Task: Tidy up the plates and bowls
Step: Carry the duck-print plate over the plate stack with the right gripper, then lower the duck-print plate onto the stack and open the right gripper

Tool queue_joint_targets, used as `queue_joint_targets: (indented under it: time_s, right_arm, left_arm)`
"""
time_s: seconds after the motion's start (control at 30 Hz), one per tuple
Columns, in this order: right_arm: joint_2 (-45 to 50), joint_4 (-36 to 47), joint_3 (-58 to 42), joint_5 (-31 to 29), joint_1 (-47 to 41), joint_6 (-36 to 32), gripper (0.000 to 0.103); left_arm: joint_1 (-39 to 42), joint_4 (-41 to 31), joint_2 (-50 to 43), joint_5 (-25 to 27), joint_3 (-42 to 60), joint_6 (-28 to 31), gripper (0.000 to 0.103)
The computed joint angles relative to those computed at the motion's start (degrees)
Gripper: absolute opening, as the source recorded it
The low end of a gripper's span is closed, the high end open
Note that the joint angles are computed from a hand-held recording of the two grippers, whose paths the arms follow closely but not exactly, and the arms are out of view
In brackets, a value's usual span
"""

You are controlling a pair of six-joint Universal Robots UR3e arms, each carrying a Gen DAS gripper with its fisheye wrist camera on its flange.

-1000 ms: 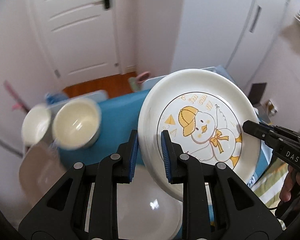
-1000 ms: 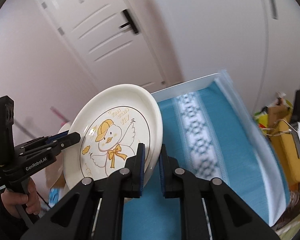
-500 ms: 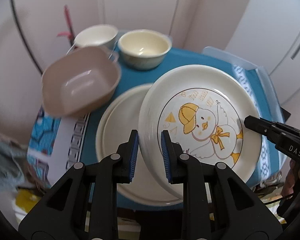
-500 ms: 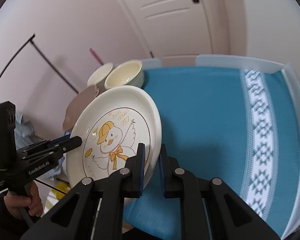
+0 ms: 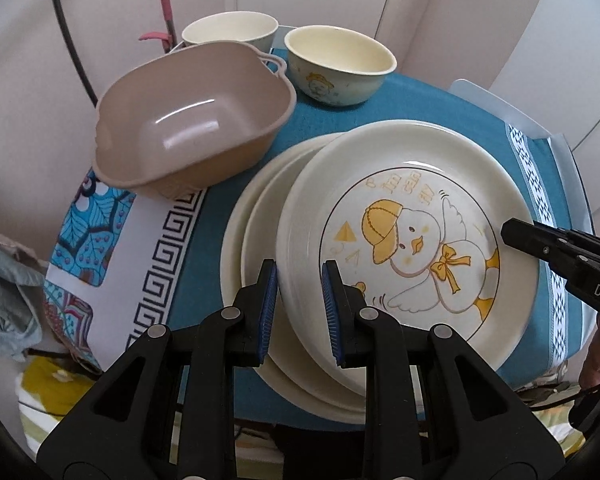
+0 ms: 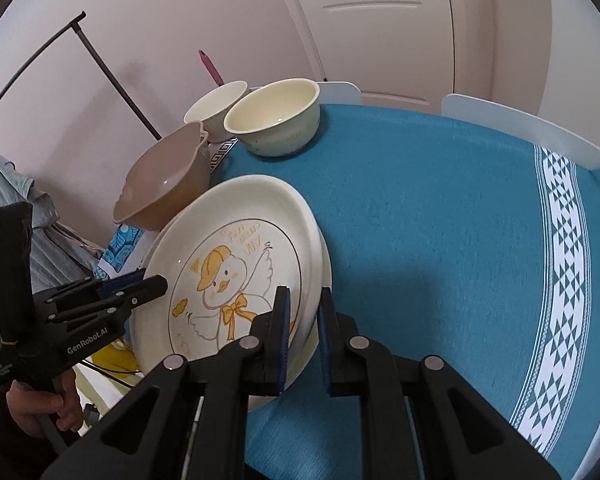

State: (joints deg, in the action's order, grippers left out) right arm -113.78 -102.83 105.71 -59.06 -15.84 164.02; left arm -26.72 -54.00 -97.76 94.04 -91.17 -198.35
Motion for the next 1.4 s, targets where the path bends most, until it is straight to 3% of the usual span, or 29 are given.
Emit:
queue_joint_targets:
  time_s: [0.63, 0.97, 1.4]
  right_arm:
    - [4.33, -2.43, -2.91, -5.78, 4.97, -1.29, 0.012]
    - [6.95, -1.86, -5.6, -8.83, 7.76, -2.88, 0.012]
    - [9.94, -2.24, -7.91, -12.91, 10.58, -2.87, 0.013]
  left_arm:
    - [-5.7, -7.24, -5.93, 11.32, 9.31, 3.58, 0.02]
    - [-11.41, -12.21, -10.55, 21.79, 15.79, 3.3, 0.02]
    - [-10.63, -12.62, -10.21, 20.66, 15.89, 3.73, 0.02]
